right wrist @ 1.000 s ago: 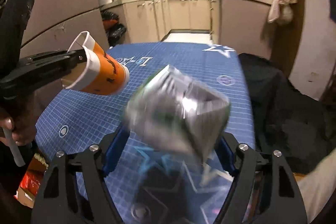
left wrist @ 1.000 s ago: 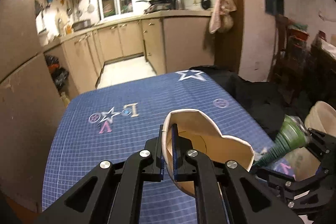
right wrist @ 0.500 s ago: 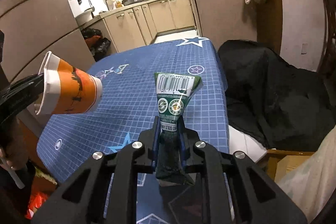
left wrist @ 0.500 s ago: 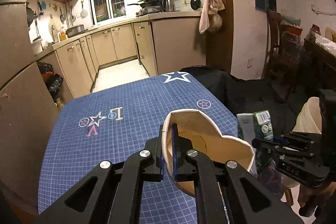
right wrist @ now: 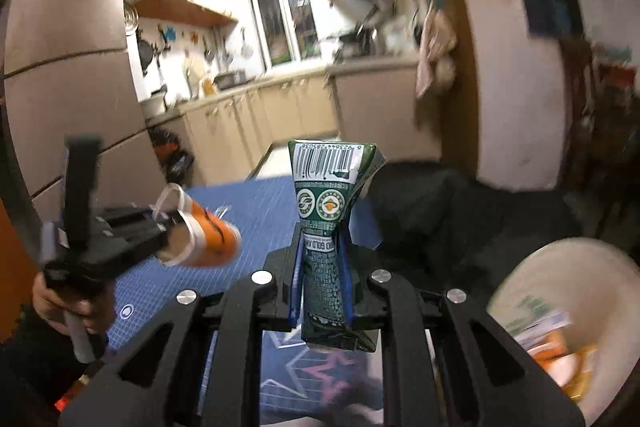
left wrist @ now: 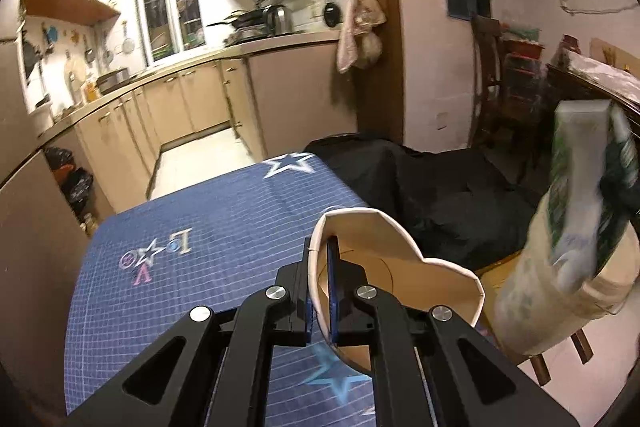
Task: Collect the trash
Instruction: 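Lift and carry the cup and milk carton over the white bucket, then open both tools to drop the cup and carton into the bucket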
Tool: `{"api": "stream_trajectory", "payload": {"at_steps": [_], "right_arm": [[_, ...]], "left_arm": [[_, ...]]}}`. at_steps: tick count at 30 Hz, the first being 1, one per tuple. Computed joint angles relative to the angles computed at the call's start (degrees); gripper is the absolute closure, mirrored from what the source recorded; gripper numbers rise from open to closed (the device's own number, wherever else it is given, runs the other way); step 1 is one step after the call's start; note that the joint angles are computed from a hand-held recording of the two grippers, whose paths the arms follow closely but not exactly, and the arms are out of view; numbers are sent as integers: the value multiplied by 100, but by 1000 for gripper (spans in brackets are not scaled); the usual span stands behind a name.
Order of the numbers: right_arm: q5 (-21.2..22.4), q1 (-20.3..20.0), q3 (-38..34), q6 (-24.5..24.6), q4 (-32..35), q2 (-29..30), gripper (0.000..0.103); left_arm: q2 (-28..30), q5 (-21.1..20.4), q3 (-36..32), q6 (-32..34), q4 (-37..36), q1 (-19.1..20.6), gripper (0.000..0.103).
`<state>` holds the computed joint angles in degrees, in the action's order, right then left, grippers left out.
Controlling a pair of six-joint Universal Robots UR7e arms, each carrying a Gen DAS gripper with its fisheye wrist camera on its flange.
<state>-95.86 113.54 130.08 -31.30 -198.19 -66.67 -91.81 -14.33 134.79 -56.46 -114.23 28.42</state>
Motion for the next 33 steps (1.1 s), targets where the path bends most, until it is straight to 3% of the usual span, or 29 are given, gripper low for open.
{"api": "stream_trajectory", "payload": {"at_steps": [8,13,17,25,33], "right_arm": [[-601,-219,210,-580,-240,-1038,89],[-804,-517,220,-814,-175,-1401,89],[-941,-767,240,-946,-189,-1560,89],[-1111,-1300,84,-937,-142,-1511,89],[-1095,-1800,-17,-618,-169,-1129,88]], "left_arm": [[1427,-267,-253,2256,-3031,-112,96],[2552,-565,-750,3597,-4640,-102,96],[3362,-893,-1249,4405,-5479,-67,96],[4788,-1617,-2477,5455,-6150,164,96],[5515,-2345,-3149,5993,-6239,501,96]]}}
